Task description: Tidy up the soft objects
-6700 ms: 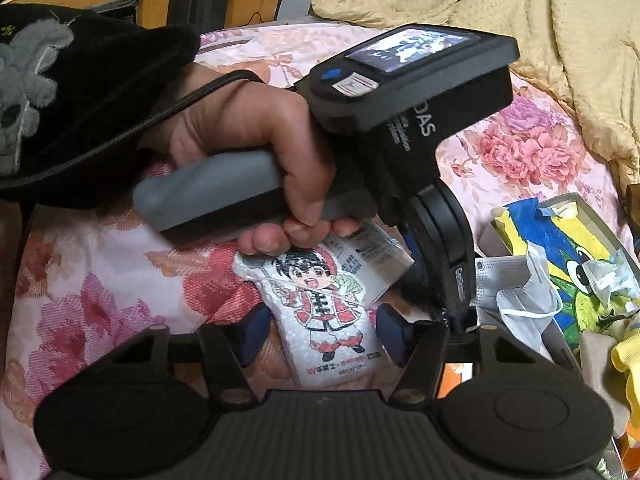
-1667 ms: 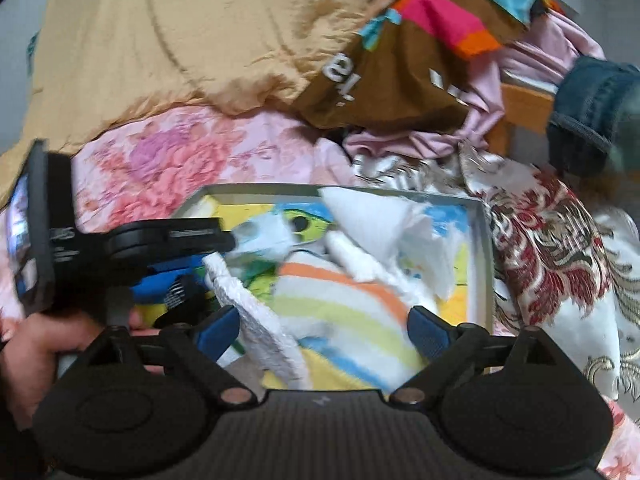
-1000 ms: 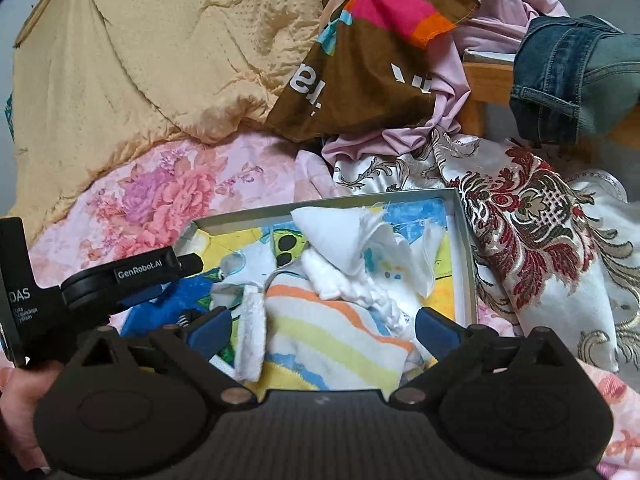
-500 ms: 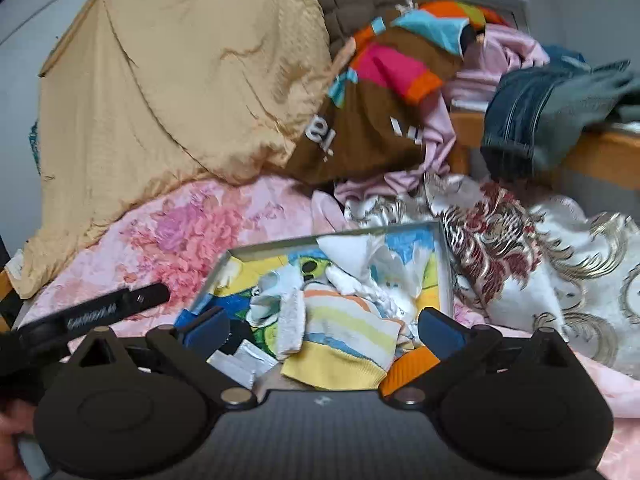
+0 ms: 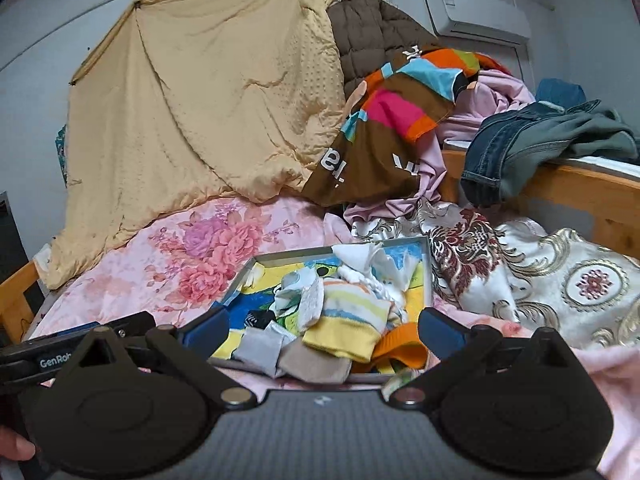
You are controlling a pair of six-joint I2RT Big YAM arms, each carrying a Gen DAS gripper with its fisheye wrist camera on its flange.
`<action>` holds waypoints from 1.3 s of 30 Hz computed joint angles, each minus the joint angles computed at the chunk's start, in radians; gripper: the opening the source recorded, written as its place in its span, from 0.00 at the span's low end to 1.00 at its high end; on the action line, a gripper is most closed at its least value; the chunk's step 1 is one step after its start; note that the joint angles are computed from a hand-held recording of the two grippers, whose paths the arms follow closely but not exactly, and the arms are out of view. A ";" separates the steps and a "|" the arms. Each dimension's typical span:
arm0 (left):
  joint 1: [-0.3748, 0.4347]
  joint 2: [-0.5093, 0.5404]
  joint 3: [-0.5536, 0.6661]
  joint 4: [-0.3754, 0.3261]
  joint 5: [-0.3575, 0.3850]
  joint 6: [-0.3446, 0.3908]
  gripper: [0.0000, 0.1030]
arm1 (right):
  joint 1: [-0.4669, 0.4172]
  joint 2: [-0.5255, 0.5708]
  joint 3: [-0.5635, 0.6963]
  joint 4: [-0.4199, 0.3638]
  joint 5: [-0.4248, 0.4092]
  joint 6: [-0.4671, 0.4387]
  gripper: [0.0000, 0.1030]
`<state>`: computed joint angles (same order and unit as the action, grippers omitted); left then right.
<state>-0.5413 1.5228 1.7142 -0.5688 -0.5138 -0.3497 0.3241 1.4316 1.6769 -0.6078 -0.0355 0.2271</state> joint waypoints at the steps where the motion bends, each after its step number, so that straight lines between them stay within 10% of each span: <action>1: -0.011 -0.015 -0.017 0.004 -0.012 -0.004 0.92 | 0.002 -0.016 -0.018 0.004 0.002 0.000 1.00; 39: -0.229 -0.318 -0.373 -0.109 -0.225 -0.162 0.99 | 0.101 -0.345 -0.365 -0.063 0.091 -0.051 1.00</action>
<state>-0.7703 1.2053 1.3407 -0.6781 -0.7391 -0.5113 0.4249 1.0865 1.3123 -0.6708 0.0550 0.1757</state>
